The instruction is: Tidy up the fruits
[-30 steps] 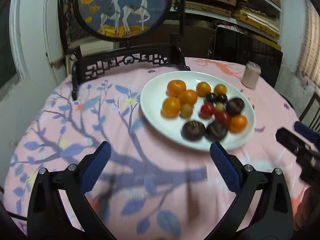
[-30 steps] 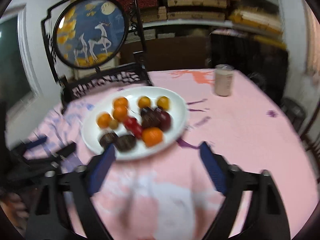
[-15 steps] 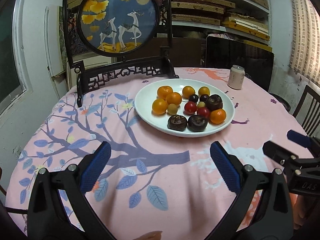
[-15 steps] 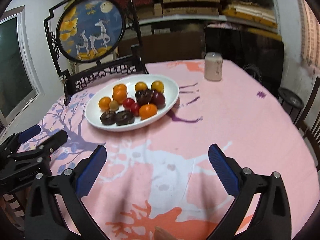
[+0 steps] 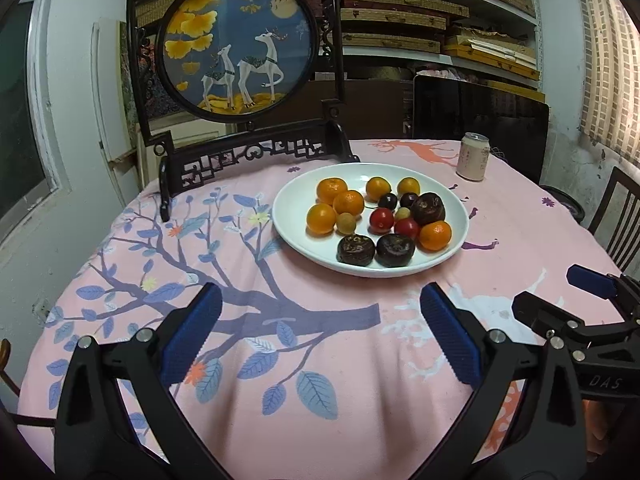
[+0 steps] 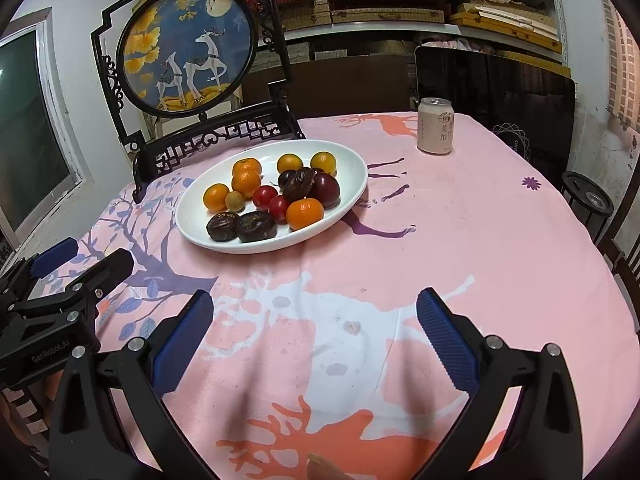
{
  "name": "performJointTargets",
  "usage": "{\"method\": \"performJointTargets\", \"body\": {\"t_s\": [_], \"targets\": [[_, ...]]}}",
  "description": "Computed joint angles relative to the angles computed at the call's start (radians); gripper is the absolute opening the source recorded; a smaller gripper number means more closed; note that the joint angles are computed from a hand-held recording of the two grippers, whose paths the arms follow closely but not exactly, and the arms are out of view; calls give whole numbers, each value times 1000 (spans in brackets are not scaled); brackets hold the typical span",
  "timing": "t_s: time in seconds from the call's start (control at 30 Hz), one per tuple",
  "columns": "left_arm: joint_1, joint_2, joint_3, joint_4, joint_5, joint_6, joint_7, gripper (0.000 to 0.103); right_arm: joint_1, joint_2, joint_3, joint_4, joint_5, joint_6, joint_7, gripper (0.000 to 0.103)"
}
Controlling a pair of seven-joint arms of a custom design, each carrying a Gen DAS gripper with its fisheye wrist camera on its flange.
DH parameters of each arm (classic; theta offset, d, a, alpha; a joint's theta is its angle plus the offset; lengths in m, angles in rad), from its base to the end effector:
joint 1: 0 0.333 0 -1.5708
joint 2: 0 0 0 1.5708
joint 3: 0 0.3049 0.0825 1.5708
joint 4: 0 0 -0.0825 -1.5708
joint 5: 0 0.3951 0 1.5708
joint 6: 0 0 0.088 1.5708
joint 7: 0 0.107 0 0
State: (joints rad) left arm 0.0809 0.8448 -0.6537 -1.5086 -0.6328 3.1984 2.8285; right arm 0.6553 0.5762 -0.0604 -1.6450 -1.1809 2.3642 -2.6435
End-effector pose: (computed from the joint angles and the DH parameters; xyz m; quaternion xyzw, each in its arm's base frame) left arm 0.7135 -0.2448 0.2979 -0.3480 0.8036 -0.4258 0.2278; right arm 0.5888 0.3910 0.2838 -0.4119 0.8008 -0.3395 0.2718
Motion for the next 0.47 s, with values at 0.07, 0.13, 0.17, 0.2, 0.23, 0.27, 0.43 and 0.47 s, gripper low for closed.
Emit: {"method": "performJointTargets", "body": {"t_s": [0.07,0.13,0.17,0.2,0.23,0.27,0.43,0.47], "targets": [[19,9,-29,-7,8,26,17,101,0,0,0,0,0,1,1,102],[27,12,-39,-9,17,21,16,101,-1,0,1,0,4,1,-1,102],[32,13,-44,-10,21,18,18,101,-1,1,1,1,4,3,0,102],[35,14,-49,-10,24,17,19,101,-1,1,1,0,4,5,1,102],[36,14,-50,-12,25,19,20,101,-1,1,1,1,4,4,1,102],[38,17,-55,-12,28,26,22,101,0,1,1,1,5,5,0,102],[13,10,-15,1,31,1,-16,101,-5,6,3,6,17,11,-8,102],[5,9,-5,7,28,-6,-22,101,-4,6,2,6,17,14,-7,102]]}}
